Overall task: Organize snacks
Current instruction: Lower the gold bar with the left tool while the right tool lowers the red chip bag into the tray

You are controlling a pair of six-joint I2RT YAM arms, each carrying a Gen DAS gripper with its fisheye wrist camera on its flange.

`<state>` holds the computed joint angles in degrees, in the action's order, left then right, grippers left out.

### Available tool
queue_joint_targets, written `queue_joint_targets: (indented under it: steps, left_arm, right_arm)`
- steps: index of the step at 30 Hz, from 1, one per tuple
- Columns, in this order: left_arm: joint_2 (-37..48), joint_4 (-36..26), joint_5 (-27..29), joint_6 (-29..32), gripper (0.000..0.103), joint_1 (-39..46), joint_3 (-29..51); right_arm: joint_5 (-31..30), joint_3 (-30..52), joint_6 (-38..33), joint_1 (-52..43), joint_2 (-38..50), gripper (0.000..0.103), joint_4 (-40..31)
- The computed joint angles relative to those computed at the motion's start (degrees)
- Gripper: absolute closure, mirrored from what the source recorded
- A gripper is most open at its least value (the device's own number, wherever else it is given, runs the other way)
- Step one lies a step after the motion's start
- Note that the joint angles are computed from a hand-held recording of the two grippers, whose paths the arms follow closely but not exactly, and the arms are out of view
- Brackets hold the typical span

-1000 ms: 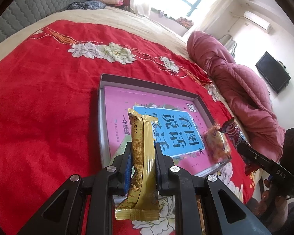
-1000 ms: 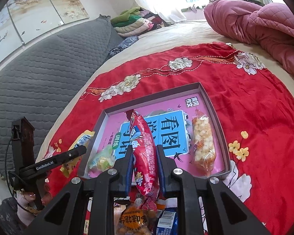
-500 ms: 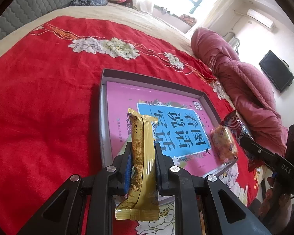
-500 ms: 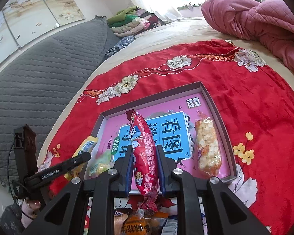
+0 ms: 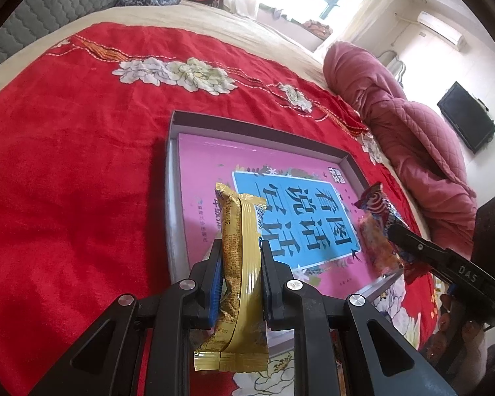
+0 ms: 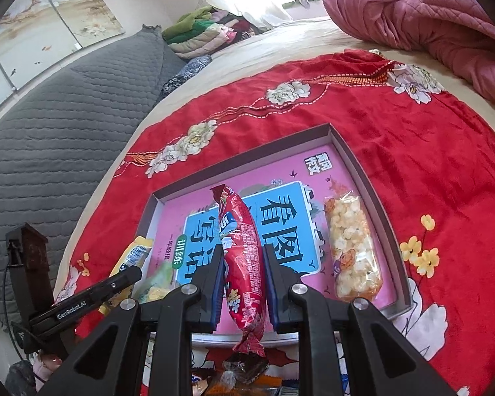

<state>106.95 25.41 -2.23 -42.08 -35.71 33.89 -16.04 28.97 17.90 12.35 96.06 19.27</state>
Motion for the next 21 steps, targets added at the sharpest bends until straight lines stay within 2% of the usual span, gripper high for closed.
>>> queue_joint_targets:
  steps: [21]
  left_arm:
    - [3.7,-1.7,2.8,1.6,0.083,0.2,3.8]
  right_arm:
    - [5.3,2.5,-0.9,3.5,7.2,0.081,1.2]
